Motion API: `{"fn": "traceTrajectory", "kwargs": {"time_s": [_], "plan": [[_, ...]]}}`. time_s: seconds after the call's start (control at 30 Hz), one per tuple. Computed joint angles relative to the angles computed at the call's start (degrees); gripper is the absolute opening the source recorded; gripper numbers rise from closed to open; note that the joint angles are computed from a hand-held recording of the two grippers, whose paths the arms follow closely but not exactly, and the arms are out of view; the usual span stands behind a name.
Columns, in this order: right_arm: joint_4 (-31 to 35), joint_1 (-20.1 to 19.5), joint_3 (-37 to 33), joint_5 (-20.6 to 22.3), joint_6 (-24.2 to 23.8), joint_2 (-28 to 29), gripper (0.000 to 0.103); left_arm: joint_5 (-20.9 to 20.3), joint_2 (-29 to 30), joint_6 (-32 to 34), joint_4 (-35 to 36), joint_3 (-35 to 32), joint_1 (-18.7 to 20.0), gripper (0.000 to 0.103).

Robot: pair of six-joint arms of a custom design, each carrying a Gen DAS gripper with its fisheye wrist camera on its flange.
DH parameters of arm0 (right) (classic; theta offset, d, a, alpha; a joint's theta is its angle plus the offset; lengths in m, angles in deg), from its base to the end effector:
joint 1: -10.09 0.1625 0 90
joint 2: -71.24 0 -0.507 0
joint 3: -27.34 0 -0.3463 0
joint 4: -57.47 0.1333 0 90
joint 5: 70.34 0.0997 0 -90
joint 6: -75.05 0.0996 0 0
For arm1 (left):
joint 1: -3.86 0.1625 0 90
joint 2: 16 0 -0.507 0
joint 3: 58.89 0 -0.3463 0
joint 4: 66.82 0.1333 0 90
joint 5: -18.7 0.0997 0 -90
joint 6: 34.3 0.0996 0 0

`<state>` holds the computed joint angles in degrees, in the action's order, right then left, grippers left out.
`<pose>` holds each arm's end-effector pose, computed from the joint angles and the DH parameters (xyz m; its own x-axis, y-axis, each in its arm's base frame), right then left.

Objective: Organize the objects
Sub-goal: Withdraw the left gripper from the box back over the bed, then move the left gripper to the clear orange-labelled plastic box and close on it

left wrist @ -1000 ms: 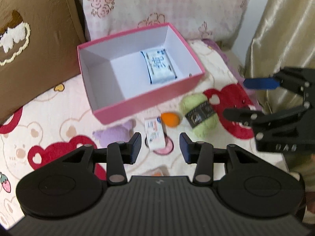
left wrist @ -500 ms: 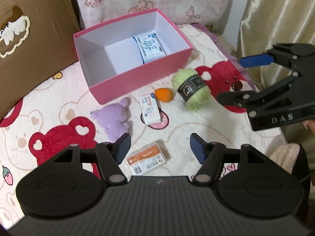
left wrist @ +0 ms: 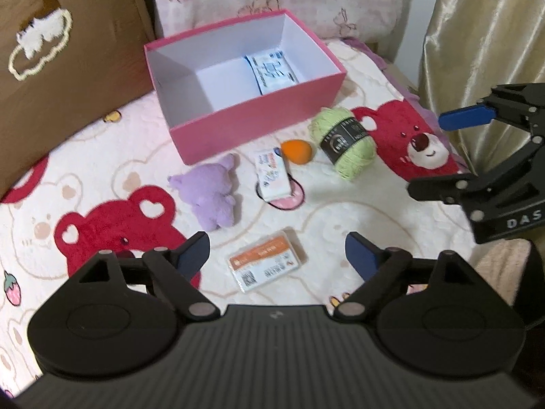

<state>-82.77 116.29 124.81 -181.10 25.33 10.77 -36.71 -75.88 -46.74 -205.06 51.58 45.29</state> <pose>0.2740 -0.5919 0.3274 -0.3880 -0.8314 0.3978 -0.8779 0.4648 0.1151 -0.3021 -0.5199 0.2475 -0.6763 0.4754 -0.5627 0.6180 0.7819 -0.0821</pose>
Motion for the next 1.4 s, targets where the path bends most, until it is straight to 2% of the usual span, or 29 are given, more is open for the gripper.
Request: {"fn": "traceTrajectory", "kwargs": {"time_s": [0.13, 0.33, 0.5, 0.67, 0.9, 1.0, 1.17, 1.4], "plan": [[-1.33, -0.49, 1.81, 0.26, -1.92, -0.27, 0.088, -0.12, -0.09, 0.66, -1.85, 1.89, 0.6, 0.087], [-1.29, -2.56, 4.53, 3.89, -3.71, -0.47, 0.088, -0.46, 0.14, 0.67, -5.04, 4.25, 2.06, 0.087], [-0.15, -5.59, 7.01, 11.03, -7.15, -1.02, 0.088, 1.4, 1.02, 1.51, -10.64, 6.79, 2.62, 0.087], [-0.31, -8.14, 9.06, 16.11, -9.26, -0.66, 0.088, -0.18, 2.15, 0.62, -14.26, 8.08, 4.03, 0.087], [0.08, -9.59, 10.97, 17.7, -10.31, 0.62, 0.089, -1.81, 3.85, -0.4, -17.13, 9.28, 6.37, 0.087], [-1.74, -9.99, 12.38, 18.95, -13.78, 1.31, 0.09, -3.17, 4.36, -0.9, -17.04, 9.06, 7.83, 0.087], [-7.43, -9.86, 14.34, 17.45, -19.01, 4.09, 0.09, -5.13, 5.4, -0.95, -20.09, 9.65, 10.6, 0.087], [-13.8, -11.29, 15.77, 17.47, -21.14, 7.75, 0.09, -7.63, 7.63, -1.5, -25.53, 10.84, 14.39, 0.084]]}}
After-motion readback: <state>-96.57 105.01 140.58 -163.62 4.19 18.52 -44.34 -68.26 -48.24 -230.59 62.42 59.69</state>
